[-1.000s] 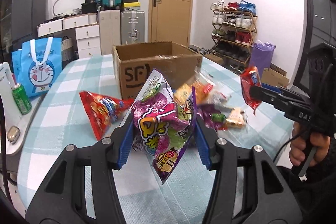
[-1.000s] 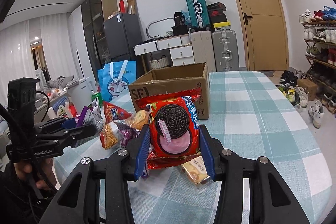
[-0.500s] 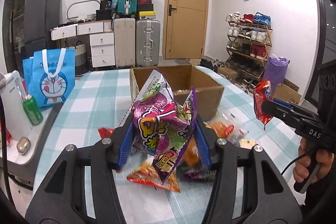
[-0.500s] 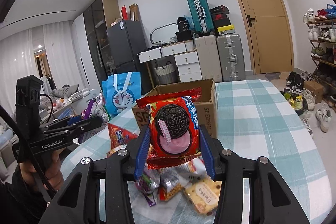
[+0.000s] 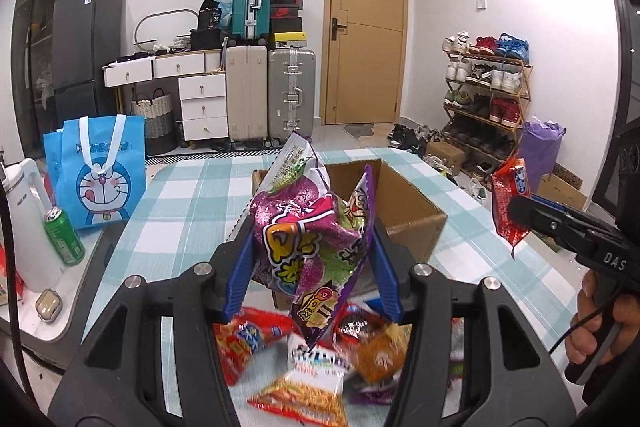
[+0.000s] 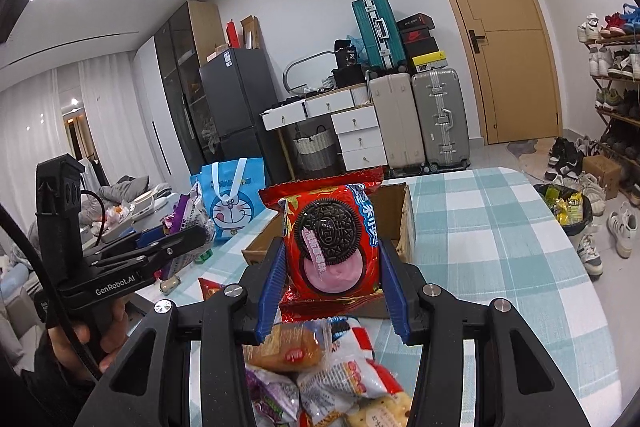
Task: Organize snacks
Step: 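Carry the purple candy bag and Oreo pack into the cardboard box with both grippers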
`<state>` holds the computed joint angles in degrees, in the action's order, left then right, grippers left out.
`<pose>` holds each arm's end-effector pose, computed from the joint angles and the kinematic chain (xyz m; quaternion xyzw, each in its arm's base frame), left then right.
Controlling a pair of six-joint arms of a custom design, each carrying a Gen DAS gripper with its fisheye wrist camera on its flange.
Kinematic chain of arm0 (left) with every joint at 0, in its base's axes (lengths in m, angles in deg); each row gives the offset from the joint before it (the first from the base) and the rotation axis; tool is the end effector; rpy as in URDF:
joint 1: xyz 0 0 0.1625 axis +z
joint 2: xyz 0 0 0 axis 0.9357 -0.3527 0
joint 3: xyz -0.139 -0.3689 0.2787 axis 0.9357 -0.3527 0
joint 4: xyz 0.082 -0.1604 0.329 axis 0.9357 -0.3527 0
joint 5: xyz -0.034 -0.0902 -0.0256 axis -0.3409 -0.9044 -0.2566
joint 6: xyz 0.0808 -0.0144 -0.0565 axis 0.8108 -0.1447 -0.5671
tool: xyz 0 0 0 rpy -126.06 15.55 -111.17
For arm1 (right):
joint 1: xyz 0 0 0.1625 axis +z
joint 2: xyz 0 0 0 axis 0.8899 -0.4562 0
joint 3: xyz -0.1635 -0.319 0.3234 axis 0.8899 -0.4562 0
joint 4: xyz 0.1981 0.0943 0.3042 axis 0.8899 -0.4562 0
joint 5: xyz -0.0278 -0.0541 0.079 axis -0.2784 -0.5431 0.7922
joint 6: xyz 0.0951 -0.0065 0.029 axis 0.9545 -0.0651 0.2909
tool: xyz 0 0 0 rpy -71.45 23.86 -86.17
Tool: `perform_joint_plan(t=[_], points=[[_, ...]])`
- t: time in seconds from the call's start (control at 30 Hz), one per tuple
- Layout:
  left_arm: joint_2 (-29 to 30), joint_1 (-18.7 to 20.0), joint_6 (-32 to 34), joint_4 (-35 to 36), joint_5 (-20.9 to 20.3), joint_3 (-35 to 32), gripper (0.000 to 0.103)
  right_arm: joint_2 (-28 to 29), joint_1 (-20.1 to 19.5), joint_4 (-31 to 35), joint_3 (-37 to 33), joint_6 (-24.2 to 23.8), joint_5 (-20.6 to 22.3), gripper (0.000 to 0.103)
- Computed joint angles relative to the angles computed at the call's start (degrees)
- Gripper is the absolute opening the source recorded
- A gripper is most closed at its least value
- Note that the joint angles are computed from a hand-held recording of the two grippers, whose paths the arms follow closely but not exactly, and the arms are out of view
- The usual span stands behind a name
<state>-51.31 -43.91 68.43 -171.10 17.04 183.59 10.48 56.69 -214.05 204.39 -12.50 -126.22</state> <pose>-0.1686 -0.3323 0.3444 0.1852 0.7834 -0.5095 0.3040 0.3605 -0.3930 0.0829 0.3613 -0.8230 0.4372 0.0306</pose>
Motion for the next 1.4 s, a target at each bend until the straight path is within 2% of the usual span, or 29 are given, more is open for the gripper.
perform_joint_plan(t=[0.17,0.43,0.7,1.0,1.23,1.4], points=[[5.8,4.5,9.9,-12.5,-1.8,-3.3,0.050,-0.7,-0.6,4.3,-2.7,0.6,0.4,0.046],[13.2,11.2,21.2,-22.5,-4.7,-10.1,0.050,-0.1,-1.1,9.7,-7.3,1.3,-0.2,0.046],[17.9,16.5,24.6,-24.6,-7.8,-14.8,0.050,1.3,-1.3,14.9,-11.9,2.1,-0.7,0.046],[21.6,20.8,27.8,-27.9,-9.6,-17.5,0.050,3.0,-1.9,19.1,-16.6,3.2,-1.2,0.046],[23.3,23.3,28.7,-27.9,-10.5,-19.5,0.050,4.5,-2.0,22.0,-20.4,3.6,-2.6,0.046],[25.0,23.9,32.0,-30.4,-10.0,-20.2,0.050,5.9,-2.2,23.6,-22.5,3.6,-3.7,0.046]])
